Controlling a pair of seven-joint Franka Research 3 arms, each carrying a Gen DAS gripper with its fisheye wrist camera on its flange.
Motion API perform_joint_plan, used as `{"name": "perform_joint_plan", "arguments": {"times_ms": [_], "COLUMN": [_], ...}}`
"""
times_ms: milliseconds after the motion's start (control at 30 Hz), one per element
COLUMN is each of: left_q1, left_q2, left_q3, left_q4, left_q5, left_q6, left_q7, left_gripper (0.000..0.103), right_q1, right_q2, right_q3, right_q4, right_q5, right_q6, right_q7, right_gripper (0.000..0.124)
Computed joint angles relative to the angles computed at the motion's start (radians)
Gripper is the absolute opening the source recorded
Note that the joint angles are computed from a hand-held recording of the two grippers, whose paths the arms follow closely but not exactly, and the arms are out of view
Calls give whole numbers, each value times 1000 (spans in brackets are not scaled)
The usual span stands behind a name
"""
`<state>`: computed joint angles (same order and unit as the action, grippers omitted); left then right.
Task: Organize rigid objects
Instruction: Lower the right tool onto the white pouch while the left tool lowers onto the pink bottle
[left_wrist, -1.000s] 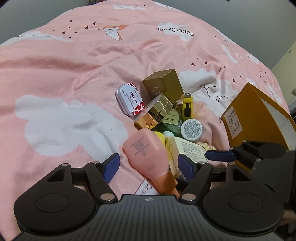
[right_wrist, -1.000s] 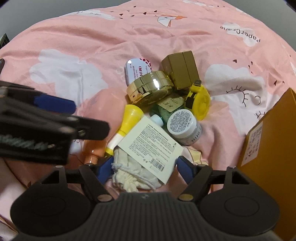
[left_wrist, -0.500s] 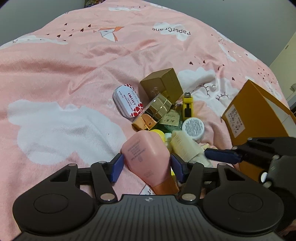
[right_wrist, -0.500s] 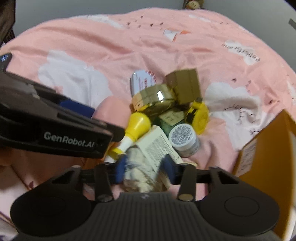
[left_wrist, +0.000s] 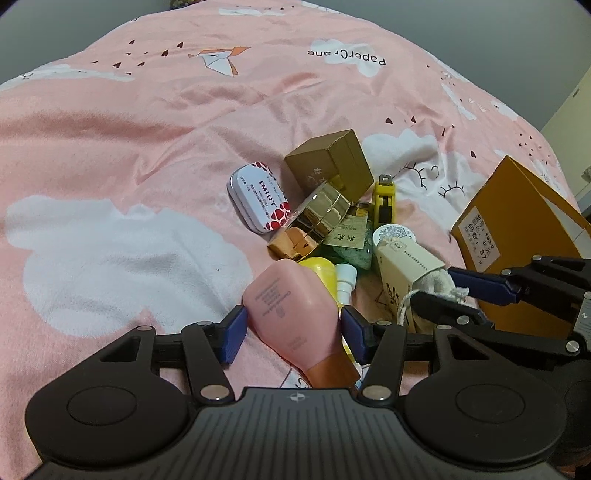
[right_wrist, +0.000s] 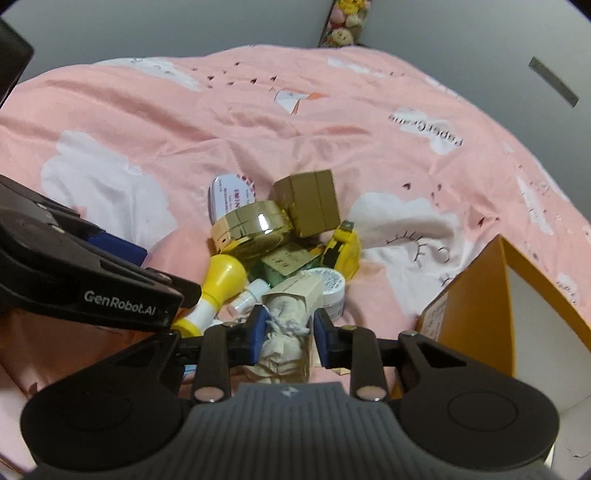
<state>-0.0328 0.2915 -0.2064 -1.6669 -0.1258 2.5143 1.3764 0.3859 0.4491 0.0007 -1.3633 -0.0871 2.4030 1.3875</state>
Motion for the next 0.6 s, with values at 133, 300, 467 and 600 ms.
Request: {"name": "perform_joint_plan", "arguments": {"times_ms": [133, 300, 467, 600], "left_q1": [-3, 0, 0, 9], "left_q2": [-1, -1, -3, -5], "left_q3": [0, -2, -3, -7], "left_q4": [-2, -3, -7, -9], "left_q5": [9, 3, -2, -29], "left_q6": [5, 7, 10, 11], "left_q7": [1, 7, 13, 25], "left_gripper": [64, 63, 63, 63], "right_q1": [-18, -35, -28, -26], "right_q2": [-7, -24, -4, 28], "right_q3": [14, 32, 33, 48], "right_q4": [5, -7, 19, 70], "right_q5": [43, 83, 89, 109], "right_q6": [-46, -117, -161, -177], "right_q7": [-17, -67, -90, -144], "right_gripper": [27, 34, 44, 66]}}
